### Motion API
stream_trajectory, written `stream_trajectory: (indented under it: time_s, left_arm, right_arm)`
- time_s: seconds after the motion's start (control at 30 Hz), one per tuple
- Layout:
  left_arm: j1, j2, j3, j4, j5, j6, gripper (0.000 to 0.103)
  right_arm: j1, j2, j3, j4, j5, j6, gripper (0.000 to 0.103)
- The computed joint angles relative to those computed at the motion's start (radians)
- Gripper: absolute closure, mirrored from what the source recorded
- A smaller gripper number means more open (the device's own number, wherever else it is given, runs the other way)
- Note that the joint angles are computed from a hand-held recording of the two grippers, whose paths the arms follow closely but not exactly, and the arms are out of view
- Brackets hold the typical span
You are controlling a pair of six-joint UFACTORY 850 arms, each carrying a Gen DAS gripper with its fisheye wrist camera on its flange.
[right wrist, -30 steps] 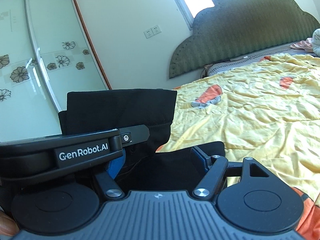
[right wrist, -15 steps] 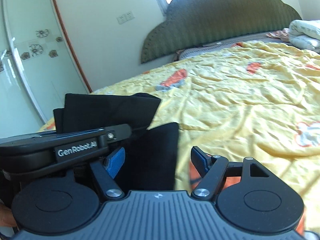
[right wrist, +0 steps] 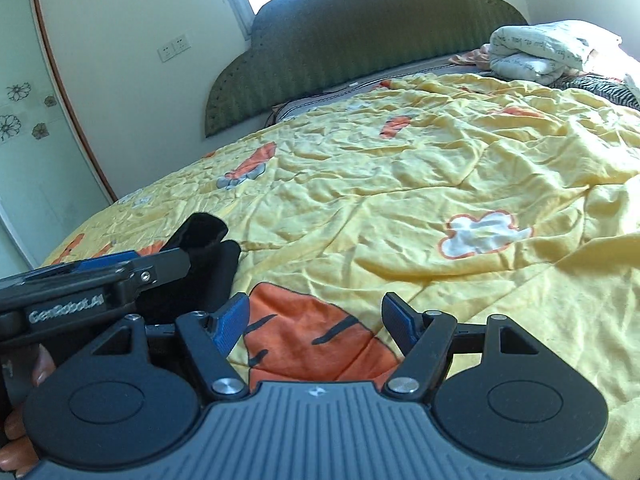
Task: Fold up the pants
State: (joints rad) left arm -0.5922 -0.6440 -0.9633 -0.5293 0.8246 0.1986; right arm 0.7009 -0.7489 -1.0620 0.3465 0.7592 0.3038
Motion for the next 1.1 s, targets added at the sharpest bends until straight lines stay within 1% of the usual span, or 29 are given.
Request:
stream_trajectory:
  time_s: [0.1, 0.2, 0.27, 0.37, 0.4, 0.47, 0.5, 0.53, 0.57, 0.6, 0.63, 0.67, 0.7, 0.73, 0.8, 0.87, 0.9, 0.97, 1.0, 1.03, 1.07, 1.1]
  left_arm:
    - [0.004, 0.048, 0.051, 0.001, 0.026, 0.017, 0.025]
    - [0.034, 0.089, 0.080, -0.101, 0.028, 0.081, 0.024]
    - [0.070, 0.108, 0.082, -0.195, 0.004, 0.135, 0.024]
    - [0.135, 0.114, 0.072, -0.312, -0.017, 0.203, 0.024]
    - [0.154, 0.111, 0.063, -0.357, -0.025, 0.241, 0.025]
    - [0.187, 0.099, 0.045, -0.423, -0.030, 0.307, 0.026]
    - [0.203, 0.091, 0.034, -0.450, -0.039, 0.342, 0.027]
    - [0.219, 0.084, 0.023, -0.465, -0.059, 0.373, 0.028]
    - [0.232, 0.076, 0.013, -0.471, -0.085, 0.397, 0.028]
    - [0.242, 0.070, 0.008, -0.473, -0.108, 0.410, 0.028]
    - [0.251, 0.061, 0.001, -0.479, -0.127, 0.419, 0.029]
    - [0.255, 0.051, -0.007, -0.493, -0.140, 0.429, 0.029]
    - [0.259, 0.040, -0.014, -0.503, -0.147, 0.437, 0.030]
    - [0.259, 0.030, -0.020, -0.523, -0.145, 0.444, 0.032]
    - [0.264, 0.013, -0.036, -0.565, -0.150, 0.453, 0.032]
    - [0.275, -0.009, -0.063, -0.602, -0.170, 0.475, 0.032]
    - [0.277, -0.018, -0.075, -0.623, -0.175, 0.492, 0.031]
    - [0.277, -0.020, -0.075, -0.623, -0.171, 0.488, 0.031]
    - [0.274, -0.010, -0.064, -0.620, -0.160, 0.478, 0.031]
    - [0.269, 0.003, -0.046, -0.613, -0.144, 0.460, 0.032]
    - [0.263, 0.018, -0.029, -0.609, -0.126, 0.448, 0.032]
    - [0.256, 0.037, -0.004, -0.603, -0.109, 0.433, 0.033]
  right_arm:
    - [-0.002, 0.013, 0.008, 0.009, 0.045, 0.026, 0.030]
    - [-0.019, 0.014, -0.019, -0.128, 0.061, 0.128, 0.030]
    - [-0.041, -0.001, -0.066, -0.291, 0.041, 0.243, 0.030]
    - [-0.073, -0.064, -0.187, -0.576, 0.025, 0.474, 0.030]
    - [-0.083, -0.092, -0.246, -0.672, -0.004, 0.563, 0.030]
    - [-0.095, -0.145, -0.349, -0.814, -0.052, 0.677, 0.030]
    - [-0.099, -0.171, -0.401, -0.880, -0.091, 0.729, 0.030]
    - [-0.098, -0.191, -0.442, -0.913, -0.136, 0.763, 0.036]
    - [-0.100, -0.213, -0.485, -0.959, -0.175, 0.803, 0.044]
    - [-0.104, -0.239, -0.529, -1.032, -0.201, 0.874, 0.067]
    - [-0.105, -0.254, -0.553, -1.063, -0.228, 0.915, 0.079]
    - [-0.103, -0.262, -0.565, -1.072, -0.253, 0.914, 0.080]
    - [-0.098, -0.260, -0.561, -1.043, -0.267, 0.871, 0.088]
    - [-0.090, -0.250, -0.545, -0.972, -0.287, 0.787, 0.091]
    - [-0.076, -0.217, -0.500, -0.794, -0.307, 0.577, 0.091]
    - [-0.061, -0.203, -0.486, -0.618, -0.325, 0.377, 0.091]
    - [-0.055, -0.210, -0.502, -0.580, -0.355, 0.319, 0.091]
    - [-0.043, -0.236, -0.554, -0.524, -0.445, 0.213, 0.091]
    - [-0.041, -0.246, -0.567, -0.512, -0.469, 0.192, 0.090]
    - [-0.043, -0.238, -0.553, -0.516, -0.451, 0.214, 0.085]
    - [-0.045, -0.220, -0.517, -0.488, -0.408, 0.218, 0.081]
    - [-0.043, -0.199, -0.480, -0.423, -0.372, 0.181, 0.076]
